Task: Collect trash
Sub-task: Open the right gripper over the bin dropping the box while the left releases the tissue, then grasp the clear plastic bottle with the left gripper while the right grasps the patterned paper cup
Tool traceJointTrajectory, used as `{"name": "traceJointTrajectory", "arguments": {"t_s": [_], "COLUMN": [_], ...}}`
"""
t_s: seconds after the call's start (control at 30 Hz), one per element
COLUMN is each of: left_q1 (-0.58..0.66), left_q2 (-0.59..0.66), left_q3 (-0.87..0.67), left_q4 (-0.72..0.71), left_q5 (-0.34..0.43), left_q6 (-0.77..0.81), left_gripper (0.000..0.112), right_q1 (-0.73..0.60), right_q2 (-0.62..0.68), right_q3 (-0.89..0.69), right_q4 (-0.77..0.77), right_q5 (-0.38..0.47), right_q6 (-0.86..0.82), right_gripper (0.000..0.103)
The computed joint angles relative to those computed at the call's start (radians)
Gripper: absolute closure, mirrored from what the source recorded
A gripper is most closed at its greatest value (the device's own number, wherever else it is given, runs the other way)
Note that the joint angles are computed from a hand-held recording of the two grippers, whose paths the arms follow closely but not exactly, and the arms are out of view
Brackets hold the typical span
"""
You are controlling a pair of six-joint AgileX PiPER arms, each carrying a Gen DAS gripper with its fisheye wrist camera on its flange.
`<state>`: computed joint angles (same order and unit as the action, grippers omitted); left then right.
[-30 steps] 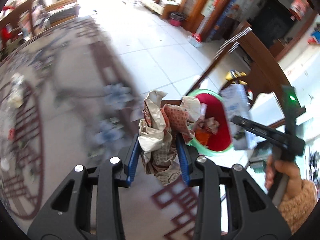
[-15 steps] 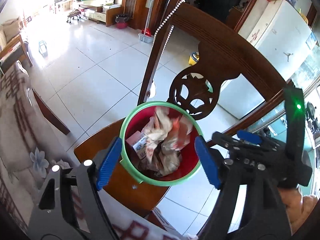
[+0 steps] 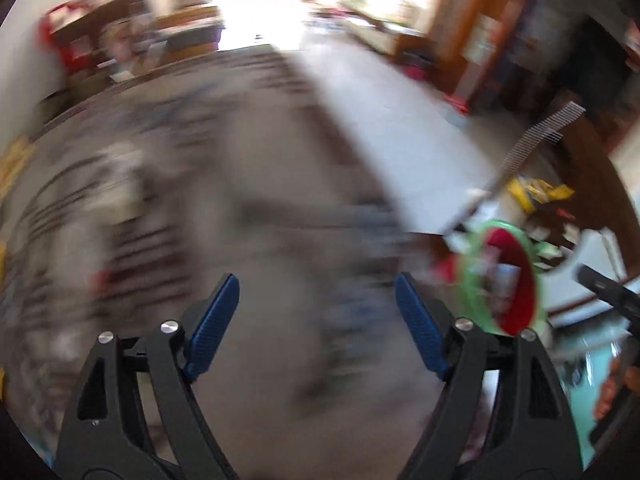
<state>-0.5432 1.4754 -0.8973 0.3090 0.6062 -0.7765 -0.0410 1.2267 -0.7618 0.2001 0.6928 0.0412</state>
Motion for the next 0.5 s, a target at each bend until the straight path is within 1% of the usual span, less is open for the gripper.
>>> {"name": "traceJointTrajectory", "arguments": {"t_s": [0.03, 0.07, 0.13, 0.17, 0.23, 0.3, 0.33, 0.4, 0.47, 0.5], "left_q1": [0.049, 0.117, 0.281, 0.372, 0.476, 0.609, 0.655, 0.692, 0.718, 0.717], "left_q2": [-0.039, -0.067, -0.112, -0.124, -0.119, -0.067, -0.032, 0.027, 0.093, 0.117], "left_q3": [0.051, 0.090, 0.159, 0.188, 0.211, 0.196, 0.181, 0.148, 0.111, 0.103], "left_q4": [0.013, 0.003, -0.037, -0.043, -0.045, -0.110, -0.145, -0.175, -0.221, -0.231], "left_q5": [0.004, 0.008, 0.002, -0.013, -0.037, -0.067, -0.082, -0.098, -0.118, -0.129], "left_q6": [0.000, 0.035, 0.141, 0.195, 0.270, 0.443, 0.524, 0.613, 0.719, 0.739], "left_gripper": [0.033, 0.033, 0.033, 0.033, 0.033, 0.033, 0.033, 0.033, 0.033, 0.033], "right_q1": [0.080, 0.134, 0.286, 0.369, 0.471, 0.574, 0.618, 0.693, 0.739, 0.763], "right_q2": [0.013, 0.022, 0.066, 0.100, 0.153, 0.228, 0.264, 0.344, 0.409, 0.461], "right_q3": [-0.002, -0.001, -0.016, -0.035, -0.069, -0.129, -0.166, -0.261, -0.353, -0.431], "right_q4": [-0.024, -0.040, -0.088, -0.114, -0.134, -0.154, -0.172, -0.194, -0.210, -0.219], "right_q5": [-0.012, -0.023, -0.052, -0.064, -0.081, -0.096, -0.094, -0.081, -0.062, -0.041], "right_q6": [0.062, 0.104, 0.226, 0.291, 0.365, 0.433, 0.465, 0.502, 0.518, 0.521], "right_gripper": [0.021, 0.021, 0.021, 0.021, 0.021, 0.021, 0.021, 0.021, 0.021, 0.021]}}
